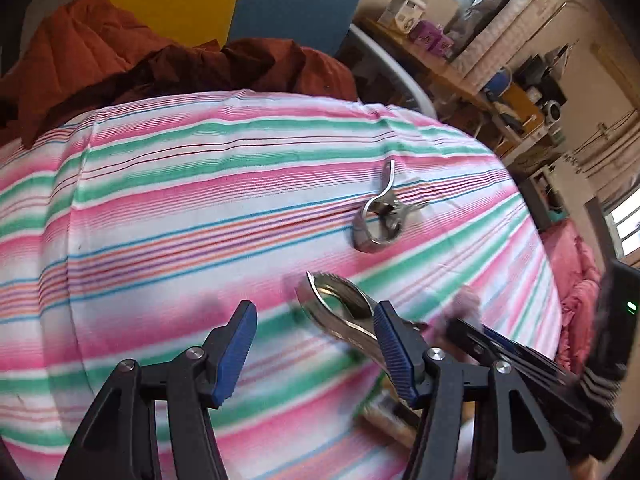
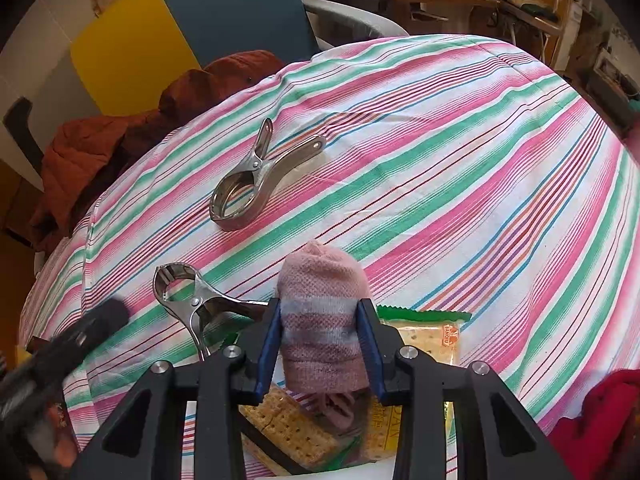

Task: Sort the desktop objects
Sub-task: 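Grasp the silver metal clip with the left tool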

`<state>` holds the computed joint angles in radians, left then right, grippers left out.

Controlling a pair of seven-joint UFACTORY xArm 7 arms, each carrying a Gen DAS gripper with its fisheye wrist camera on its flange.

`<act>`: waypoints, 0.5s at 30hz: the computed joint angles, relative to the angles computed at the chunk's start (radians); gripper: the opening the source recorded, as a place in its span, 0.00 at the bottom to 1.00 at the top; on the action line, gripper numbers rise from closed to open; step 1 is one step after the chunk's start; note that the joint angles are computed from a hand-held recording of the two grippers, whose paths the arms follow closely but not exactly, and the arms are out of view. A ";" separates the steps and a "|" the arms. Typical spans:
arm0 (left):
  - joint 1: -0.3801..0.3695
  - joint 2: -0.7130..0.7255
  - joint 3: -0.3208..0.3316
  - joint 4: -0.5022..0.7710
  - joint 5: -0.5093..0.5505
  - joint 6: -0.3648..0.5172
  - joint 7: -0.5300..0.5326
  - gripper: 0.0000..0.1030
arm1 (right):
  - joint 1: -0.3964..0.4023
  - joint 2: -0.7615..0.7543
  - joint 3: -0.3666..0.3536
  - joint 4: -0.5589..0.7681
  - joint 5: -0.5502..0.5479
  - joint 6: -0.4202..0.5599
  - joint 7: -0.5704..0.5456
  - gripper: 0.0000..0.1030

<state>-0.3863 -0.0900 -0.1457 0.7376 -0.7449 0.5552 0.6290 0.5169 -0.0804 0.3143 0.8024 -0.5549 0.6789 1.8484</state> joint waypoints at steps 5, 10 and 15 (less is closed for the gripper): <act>0.017 0.101 -0.018 0.046 0.066 -0.001 -0.063 0.59 | -0.002 -0.009 0.001 -0.012 0.000 -0.014 0.011 0.37; 0.014 0.054 -0.037 -0.016 0.072 -0.075 0.019 0.57 | -0.003 -0.001 0.001 -0.004 0.001 -0.014 -0.006 0.37; -0.016 -0.036 -0.020 -0.161 0.171 -0.234 0.111 0.34 | -0.005 0.000 -0.003 -0.008 -0.005 -0.031 -0.011 0.37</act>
